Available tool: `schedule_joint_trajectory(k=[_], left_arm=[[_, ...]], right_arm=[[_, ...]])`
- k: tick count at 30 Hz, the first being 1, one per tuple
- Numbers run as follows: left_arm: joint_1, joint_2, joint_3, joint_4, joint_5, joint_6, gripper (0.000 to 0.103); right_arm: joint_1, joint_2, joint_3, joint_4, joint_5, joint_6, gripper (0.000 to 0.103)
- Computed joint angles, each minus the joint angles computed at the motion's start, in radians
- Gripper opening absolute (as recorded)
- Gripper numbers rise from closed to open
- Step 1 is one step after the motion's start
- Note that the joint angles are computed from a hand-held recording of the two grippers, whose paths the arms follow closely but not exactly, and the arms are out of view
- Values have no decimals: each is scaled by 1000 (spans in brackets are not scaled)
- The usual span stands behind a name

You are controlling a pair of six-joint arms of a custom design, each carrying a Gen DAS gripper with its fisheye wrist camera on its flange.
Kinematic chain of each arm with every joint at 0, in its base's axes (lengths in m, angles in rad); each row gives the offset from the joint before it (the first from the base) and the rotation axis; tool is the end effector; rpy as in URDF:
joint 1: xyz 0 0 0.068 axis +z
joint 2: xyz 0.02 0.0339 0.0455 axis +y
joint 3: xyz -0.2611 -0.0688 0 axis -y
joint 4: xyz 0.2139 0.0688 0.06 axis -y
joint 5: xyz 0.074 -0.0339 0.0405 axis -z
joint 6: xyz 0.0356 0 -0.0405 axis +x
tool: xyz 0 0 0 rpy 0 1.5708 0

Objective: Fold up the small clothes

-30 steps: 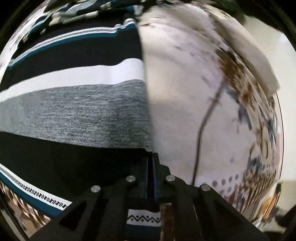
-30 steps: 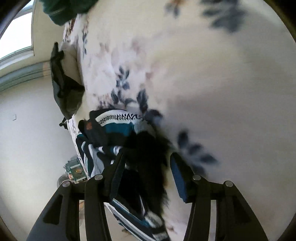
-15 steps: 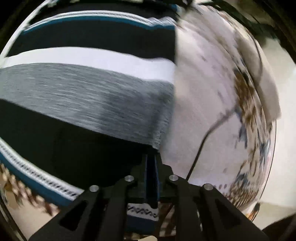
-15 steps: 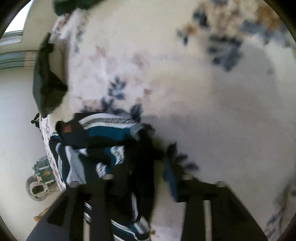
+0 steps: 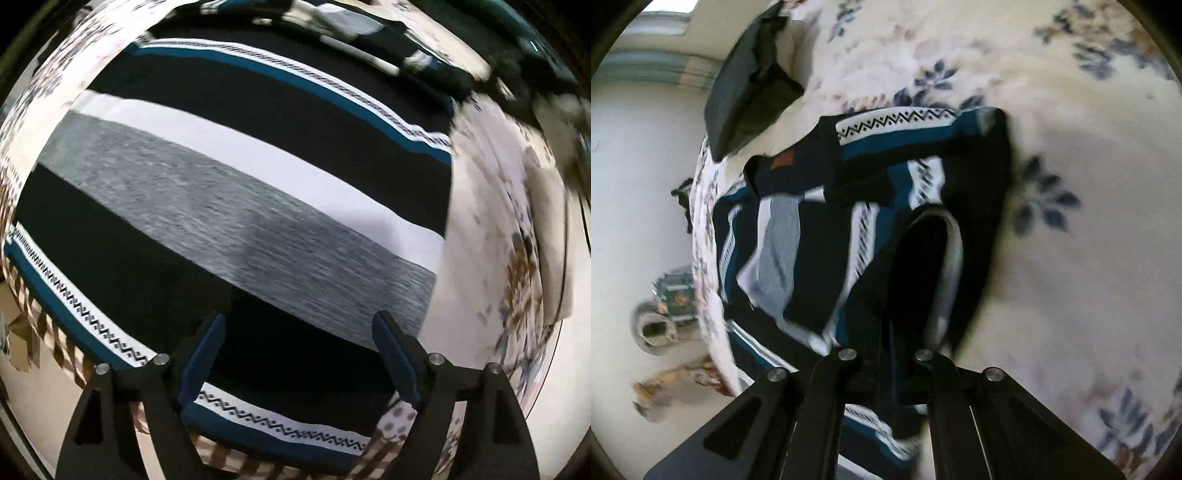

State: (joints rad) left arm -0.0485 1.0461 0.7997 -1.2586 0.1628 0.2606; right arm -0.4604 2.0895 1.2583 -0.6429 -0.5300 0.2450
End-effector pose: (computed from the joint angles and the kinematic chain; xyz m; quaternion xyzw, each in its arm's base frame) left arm 0.1180 -0.0115 0.2366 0.1560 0.9839 -0.0773 0.0412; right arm 0.3198 -0.1385 0.1185 0.3211 0.9090 0.2551 0.0745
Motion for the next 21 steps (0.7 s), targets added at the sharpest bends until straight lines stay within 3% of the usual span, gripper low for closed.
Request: schedule_joint_trajectory(k=[3,6,7,10,13,17,21], left_arm=[[47,34,12,10,5,21,81],[80,96,72,25,1,35,81],[96,117,97,30,9,45,81],[78,236,219,87,19,22,81],[75,400,385,174,19,16,81],[61,716,724,226,23,-34,81],[68,1118,1227,173,34,-43,81]], right_arm=[[-34,17,-65,-54,-1,-53,3],[-59,16,-59,-119,42,-66,12],[-72,-7,-68,-115,43,-63,17],[-109,-76,-79,-73,25,-5,52],[-127,-63,2,-70,-1,32,54],[-69,54,209,-94,40,52,54],[-4,207,412,-189,112,30,54]])
